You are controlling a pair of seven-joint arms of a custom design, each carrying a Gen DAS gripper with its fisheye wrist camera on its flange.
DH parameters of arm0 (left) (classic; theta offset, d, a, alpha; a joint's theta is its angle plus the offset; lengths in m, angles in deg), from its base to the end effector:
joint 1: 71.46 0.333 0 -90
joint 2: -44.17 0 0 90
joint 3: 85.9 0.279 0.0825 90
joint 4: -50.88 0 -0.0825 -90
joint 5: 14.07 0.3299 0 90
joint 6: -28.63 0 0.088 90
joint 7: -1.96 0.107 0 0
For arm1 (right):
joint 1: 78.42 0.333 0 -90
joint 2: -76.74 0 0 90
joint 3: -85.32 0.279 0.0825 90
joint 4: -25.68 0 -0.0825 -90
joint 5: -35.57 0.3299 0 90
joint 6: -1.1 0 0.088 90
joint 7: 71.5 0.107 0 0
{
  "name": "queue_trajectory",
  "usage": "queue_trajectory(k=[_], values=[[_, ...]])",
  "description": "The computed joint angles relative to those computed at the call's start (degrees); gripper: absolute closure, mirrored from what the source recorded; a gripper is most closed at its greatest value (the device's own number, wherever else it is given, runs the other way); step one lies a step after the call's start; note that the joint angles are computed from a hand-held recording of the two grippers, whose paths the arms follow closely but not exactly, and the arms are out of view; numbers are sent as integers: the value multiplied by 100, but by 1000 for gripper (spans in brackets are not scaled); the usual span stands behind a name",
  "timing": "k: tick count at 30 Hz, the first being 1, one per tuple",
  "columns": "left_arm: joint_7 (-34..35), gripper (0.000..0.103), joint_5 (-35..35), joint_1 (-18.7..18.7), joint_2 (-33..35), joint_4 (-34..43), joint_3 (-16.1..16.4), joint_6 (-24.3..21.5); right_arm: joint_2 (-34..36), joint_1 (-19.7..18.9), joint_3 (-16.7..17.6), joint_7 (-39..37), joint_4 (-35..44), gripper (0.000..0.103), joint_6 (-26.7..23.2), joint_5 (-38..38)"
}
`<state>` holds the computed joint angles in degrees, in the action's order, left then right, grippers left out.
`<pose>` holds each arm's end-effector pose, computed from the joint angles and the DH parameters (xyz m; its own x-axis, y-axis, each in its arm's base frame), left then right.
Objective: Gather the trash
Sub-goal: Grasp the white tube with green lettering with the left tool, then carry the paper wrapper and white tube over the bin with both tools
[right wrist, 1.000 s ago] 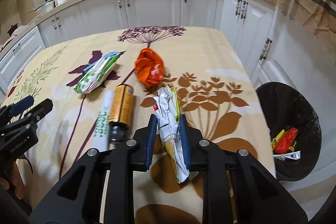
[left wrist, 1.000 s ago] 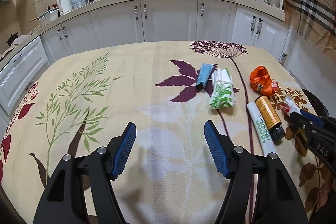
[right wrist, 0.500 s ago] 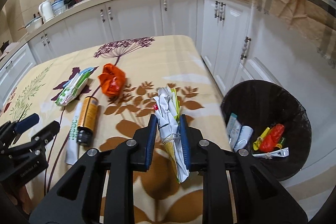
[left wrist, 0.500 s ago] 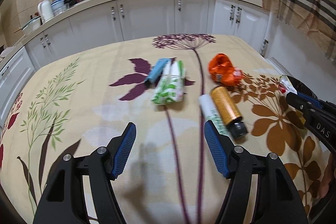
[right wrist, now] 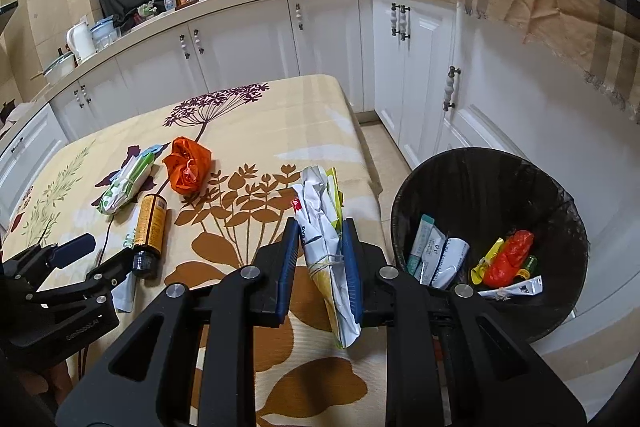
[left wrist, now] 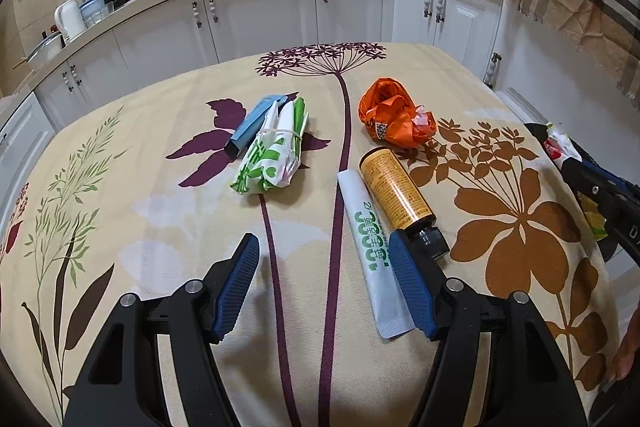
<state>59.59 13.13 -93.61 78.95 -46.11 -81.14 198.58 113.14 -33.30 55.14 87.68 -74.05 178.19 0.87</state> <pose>0.6156 -0.2350 0.3212 -0.1916 -0.9803 -0.0472 -0.7468 0.1768 -0.6411 0.5921 0.2654 0.3243 -0.0811 -0.9891 -0.1232 -0.6570 0.1460 -0.7396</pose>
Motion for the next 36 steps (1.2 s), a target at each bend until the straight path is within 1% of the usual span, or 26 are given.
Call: queue_trajectory(k=[4,8,9,10,11,13,14,15,16,17,18,19,21,22,24,25,26,27,29,32,35,36], values=[[-145,37,65,-90,-27,-36,124,-13,0,5,-14,-27,-17,82,26,29],[-2,37,-39,63,20,33,-73,-60,6,30,-38,-51,-29,81,36,64],[44,40,-64,90,35,57,-109,-71,7,39,-45,-54,-30,81,33,75],[107,46,-94,124,44,69,-155,-82,9,52,-60,-52,-33,81,37,81],[170,49,-125,154,52,81,-197,-89,10,55,-64,-58,-34,81,38,90],[385,59,-250,286,58,74,-367,-93,15,70,-79,-69,-35,81,40,103],[418,60,-279,287,48,47,-366,-54,15,65,-73,-83,-34,81,37,114],[460,67,-321,300,37,19,-380,-21,16,77,-87,-83,-41,81,37,118],[472,76,-343,278,35,10,-356,0,15,78,-89,-89,-43,81,43,125],[505,81,-380,289,26,-14,-365,39,16,63,-70,-109,-35,81,42,141],[545,83,-422,306,10,-48,-382,78,17,69,-76,-114,-34,81,42,149],[637,83,-495,378,-3,-89,-460,127,20,90,-102,-107,-41,81,49,149],[747,85,-608,432,-47,-190,-508,230,26,101,-116,-115,-39,81,52,162],[757,86,-650,425,-86,-265,-484,320,30,140,-167,-89,-56,81,72,156],[703,86,-666,296,-156,-398,-311,518,33,182,-217,-75,-75,81,87,165],[644,87,-623,170,-216,-502,-156,651,34,243,-292,-36,-102,81,111,155],[640,87,-622,109,-238,-536,-89,710,28,299,-362,-8,-133,81,131,147],[586,87,-586,-13,-306,-646,52,847,14,356,-422,13,-158,81,131,144],[624,87,-625,-62,-375,-732,96,973,-5,507,-602,99,-231,81,156,114],[741,87,-755,-89,-451,-778,84,1211,-23,840,-1013,312,-383,81,220,37],[856,87,-880,-342,-415,-691,305,1450,-23,1220,-1503,534,-563,82,264,-38],[940,87,-934,-363,-384,-635,293,1486,-10,1378,-1715,633,-635,81,289,-63]])
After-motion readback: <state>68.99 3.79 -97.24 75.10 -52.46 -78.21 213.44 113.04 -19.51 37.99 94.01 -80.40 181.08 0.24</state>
